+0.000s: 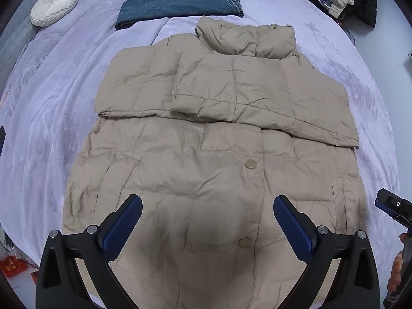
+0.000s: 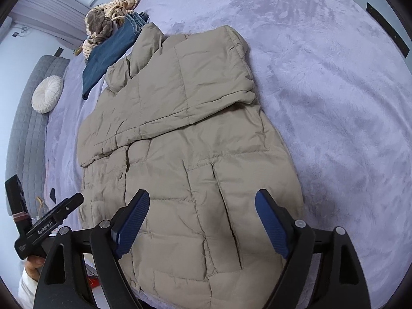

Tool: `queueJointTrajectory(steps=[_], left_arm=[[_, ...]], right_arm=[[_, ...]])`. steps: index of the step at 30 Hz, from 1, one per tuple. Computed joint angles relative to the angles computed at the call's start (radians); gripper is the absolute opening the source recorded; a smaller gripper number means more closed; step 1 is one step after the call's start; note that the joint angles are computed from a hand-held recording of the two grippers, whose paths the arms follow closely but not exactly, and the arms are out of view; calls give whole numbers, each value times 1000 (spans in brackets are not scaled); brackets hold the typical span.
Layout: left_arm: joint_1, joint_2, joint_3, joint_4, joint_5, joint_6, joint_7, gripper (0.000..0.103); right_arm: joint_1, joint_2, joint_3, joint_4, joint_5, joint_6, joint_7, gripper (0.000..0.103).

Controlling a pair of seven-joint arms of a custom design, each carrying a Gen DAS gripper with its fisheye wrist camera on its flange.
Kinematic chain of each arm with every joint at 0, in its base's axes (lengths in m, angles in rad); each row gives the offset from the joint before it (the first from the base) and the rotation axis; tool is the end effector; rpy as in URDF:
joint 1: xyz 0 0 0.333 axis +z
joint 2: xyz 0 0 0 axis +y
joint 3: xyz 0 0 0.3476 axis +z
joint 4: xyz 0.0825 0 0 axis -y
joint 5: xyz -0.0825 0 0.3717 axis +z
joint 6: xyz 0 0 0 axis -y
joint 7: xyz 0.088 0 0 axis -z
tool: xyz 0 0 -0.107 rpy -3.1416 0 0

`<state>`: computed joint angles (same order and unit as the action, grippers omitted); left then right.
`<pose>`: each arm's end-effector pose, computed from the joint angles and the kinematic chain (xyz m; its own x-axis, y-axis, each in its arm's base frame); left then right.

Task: Fold large clothes

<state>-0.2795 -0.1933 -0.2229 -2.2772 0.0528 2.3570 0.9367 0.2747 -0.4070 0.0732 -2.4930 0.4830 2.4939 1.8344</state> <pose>0.4299 -0.2411 0.4977 0.0858 -0.9927 0.0845 -0.9588 -0.1053 -0.2638 0.3999 0.1450 0.5092 -0.1641 -0.8777 -0.4503 -0.9333 0.2859 -0.2172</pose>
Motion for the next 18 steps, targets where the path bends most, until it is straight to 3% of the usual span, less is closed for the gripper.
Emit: queueJointTrajectory(steps=[7,18], left_arm=[[-11,-84,26,-109,-60,5,48,102],[-29,-304,106,-363,-171,10,168,102]], right_arm=[[40,-23,29,-43,43,35,26,87],[81,-136,123,-184,1,78,312,87]])
